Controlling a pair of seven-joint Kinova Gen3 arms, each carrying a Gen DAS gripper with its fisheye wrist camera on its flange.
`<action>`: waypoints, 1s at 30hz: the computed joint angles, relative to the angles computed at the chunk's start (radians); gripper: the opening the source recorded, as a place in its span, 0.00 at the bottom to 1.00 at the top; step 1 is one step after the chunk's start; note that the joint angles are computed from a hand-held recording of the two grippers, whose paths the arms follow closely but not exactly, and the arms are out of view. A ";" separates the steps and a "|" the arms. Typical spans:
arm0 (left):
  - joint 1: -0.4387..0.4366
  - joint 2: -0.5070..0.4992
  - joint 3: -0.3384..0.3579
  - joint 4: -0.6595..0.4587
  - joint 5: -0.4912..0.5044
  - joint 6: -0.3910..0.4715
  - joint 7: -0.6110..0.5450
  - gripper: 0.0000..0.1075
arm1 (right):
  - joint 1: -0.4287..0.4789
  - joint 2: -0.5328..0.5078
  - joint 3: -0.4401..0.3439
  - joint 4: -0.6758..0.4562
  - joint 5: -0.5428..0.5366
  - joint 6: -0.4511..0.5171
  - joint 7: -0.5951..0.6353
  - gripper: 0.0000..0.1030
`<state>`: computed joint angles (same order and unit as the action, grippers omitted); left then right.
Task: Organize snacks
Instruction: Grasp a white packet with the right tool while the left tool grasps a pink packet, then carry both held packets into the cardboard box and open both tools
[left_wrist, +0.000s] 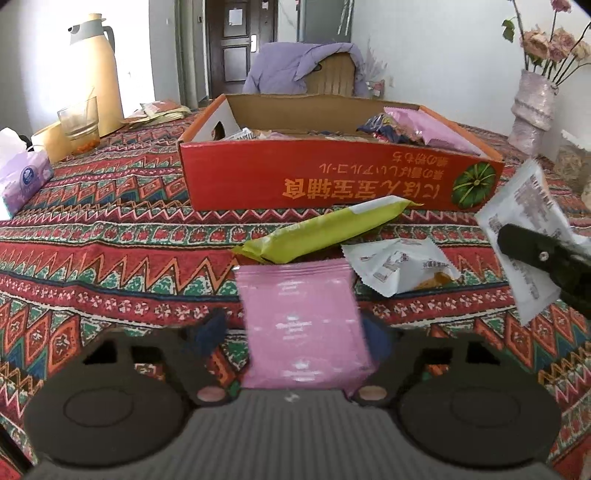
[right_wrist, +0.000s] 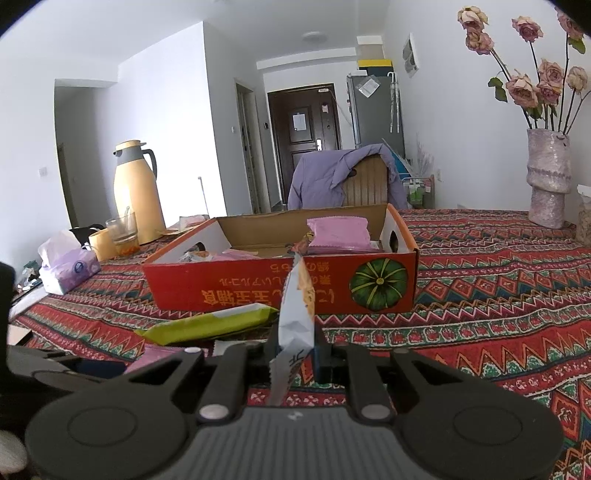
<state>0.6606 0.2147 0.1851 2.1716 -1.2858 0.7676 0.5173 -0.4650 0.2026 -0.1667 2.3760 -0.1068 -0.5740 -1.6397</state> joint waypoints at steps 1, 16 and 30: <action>-0.004 -0.012 -0.001 0.010 -0.006 -0.016 0.002 0.59 | -0.002 -0.001 0.001 0.000 -0.003 0.001 0.003 0.14; -0.050 -0.127 0.054 0.112 -0.087 -0.069 0.108 0.59 | -0.013 -0.019 0.002 0.017 -0.034 -0.017 0.030 0.14; -0.064 -0.177 0.108 0.101 -0.179 0.024 0.124 0.59 | -0.032 -0.033 0.009 0.001 -0.094 -0.039 0.097 0.14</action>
<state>0.5961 0.0378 0.2930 2.2729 -1.4650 0.7919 0.6409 -0.4967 0.1696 -0.1581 2.3768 -0.2009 -0.6127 -1.5425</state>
